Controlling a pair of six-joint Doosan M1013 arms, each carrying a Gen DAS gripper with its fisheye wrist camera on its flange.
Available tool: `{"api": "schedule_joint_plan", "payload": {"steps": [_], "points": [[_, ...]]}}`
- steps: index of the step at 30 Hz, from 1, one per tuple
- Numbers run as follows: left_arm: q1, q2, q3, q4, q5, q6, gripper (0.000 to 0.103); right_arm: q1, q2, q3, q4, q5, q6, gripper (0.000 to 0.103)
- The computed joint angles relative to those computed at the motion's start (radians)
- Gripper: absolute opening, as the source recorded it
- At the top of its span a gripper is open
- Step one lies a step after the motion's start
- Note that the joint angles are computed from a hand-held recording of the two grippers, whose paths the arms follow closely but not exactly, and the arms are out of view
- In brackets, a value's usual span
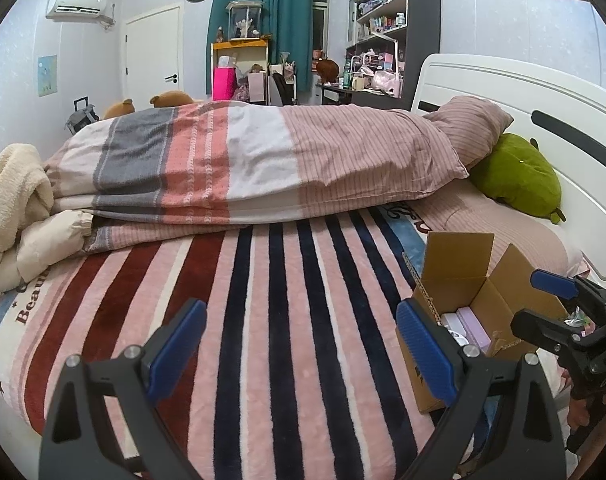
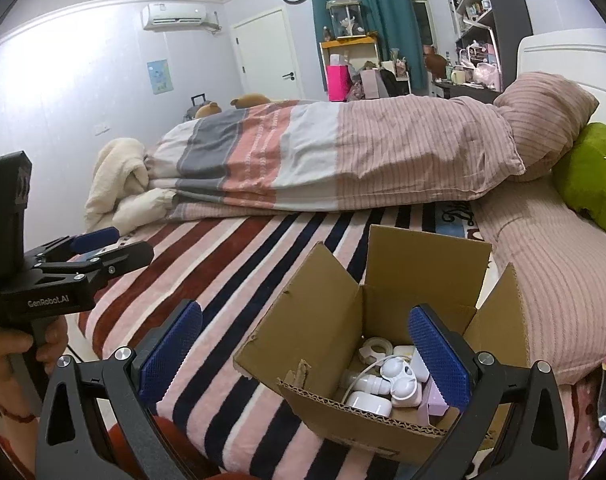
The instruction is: Organize rigid objects
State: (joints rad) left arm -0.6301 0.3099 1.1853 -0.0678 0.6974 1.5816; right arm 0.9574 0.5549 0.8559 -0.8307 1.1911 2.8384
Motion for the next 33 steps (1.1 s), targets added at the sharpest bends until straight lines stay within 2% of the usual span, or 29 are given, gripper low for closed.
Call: {"api": "schedule_joint_plan", "payload": {"steps": [33], "points": [[-0.003,-0.003,0.004,0.031,-0.004,-0.027,0.095,0.006,0.008,-0.014,-0.002,0.012,0.008,0.103]]}}
